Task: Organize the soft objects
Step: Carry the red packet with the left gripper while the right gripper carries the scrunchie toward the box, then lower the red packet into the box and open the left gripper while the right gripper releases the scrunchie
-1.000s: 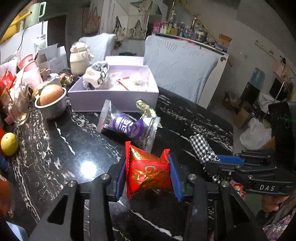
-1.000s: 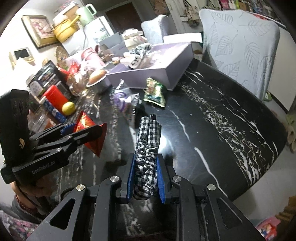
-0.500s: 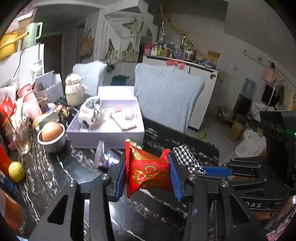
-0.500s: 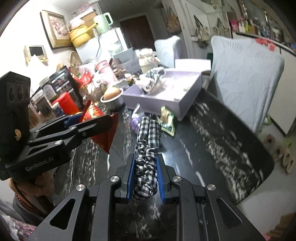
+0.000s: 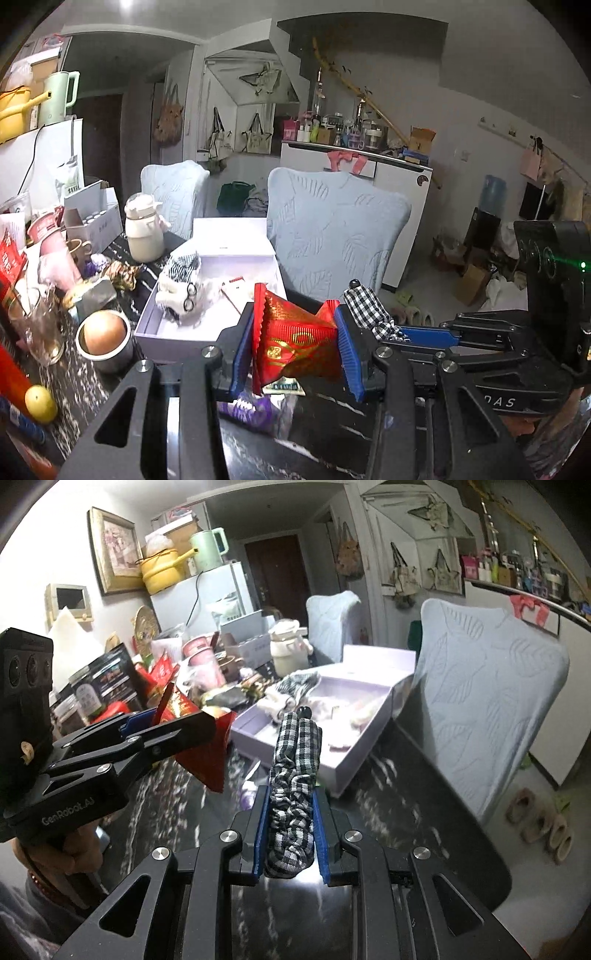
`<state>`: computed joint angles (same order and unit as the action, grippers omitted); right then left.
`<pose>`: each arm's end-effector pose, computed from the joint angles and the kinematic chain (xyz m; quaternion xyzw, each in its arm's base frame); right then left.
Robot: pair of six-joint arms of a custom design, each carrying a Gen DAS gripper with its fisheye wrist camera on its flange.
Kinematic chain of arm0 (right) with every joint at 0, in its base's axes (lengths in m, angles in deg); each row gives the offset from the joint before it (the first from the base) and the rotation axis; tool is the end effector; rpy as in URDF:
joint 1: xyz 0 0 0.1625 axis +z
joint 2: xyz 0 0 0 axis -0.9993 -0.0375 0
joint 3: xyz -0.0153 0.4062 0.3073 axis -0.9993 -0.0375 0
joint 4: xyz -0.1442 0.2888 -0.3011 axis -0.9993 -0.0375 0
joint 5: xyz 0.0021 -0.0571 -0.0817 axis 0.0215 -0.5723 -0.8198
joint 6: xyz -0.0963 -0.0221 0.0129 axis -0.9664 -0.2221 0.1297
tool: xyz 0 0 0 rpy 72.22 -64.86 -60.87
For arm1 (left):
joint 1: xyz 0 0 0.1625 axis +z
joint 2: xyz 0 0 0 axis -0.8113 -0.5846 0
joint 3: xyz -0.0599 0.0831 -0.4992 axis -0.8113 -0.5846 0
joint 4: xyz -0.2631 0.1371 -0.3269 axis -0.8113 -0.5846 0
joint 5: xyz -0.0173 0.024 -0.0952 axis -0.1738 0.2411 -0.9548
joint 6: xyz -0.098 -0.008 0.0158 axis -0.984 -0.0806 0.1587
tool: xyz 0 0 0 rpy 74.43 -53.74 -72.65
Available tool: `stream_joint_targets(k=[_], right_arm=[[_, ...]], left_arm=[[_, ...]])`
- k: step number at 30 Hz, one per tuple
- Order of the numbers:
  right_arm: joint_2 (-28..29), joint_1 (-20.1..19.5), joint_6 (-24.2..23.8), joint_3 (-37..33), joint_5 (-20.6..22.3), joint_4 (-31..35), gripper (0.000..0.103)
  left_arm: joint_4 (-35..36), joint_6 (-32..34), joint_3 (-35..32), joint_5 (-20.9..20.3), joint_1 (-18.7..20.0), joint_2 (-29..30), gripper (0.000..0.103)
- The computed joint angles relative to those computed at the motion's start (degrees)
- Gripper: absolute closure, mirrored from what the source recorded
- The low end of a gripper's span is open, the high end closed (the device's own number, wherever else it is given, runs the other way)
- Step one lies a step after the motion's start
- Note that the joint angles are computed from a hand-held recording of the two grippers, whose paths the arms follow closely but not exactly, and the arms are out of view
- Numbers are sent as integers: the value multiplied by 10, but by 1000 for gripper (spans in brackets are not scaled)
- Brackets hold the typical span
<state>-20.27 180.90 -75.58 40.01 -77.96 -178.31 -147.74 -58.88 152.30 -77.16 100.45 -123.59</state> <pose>0.1627 -0.5803 0.1811 0.3788 -0.8791 0.2680 0.1092 -0.2362 -0.5413 0.1335 0.2539 0.8242 -0.4488 0.2344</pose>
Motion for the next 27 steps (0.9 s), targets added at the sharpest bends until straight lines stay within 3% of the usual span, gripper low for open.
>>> stream_joint_targets(k=[18, 27], right_arm=[[73, 22, -2, -149, -2, 49, 81], [132, 28, 6, -245, -15, 92, 81]], left_arm=[[17, 92, -144, -49, 74, 22, 62], [85, 96, -224, -49, 117, 47, 62]])
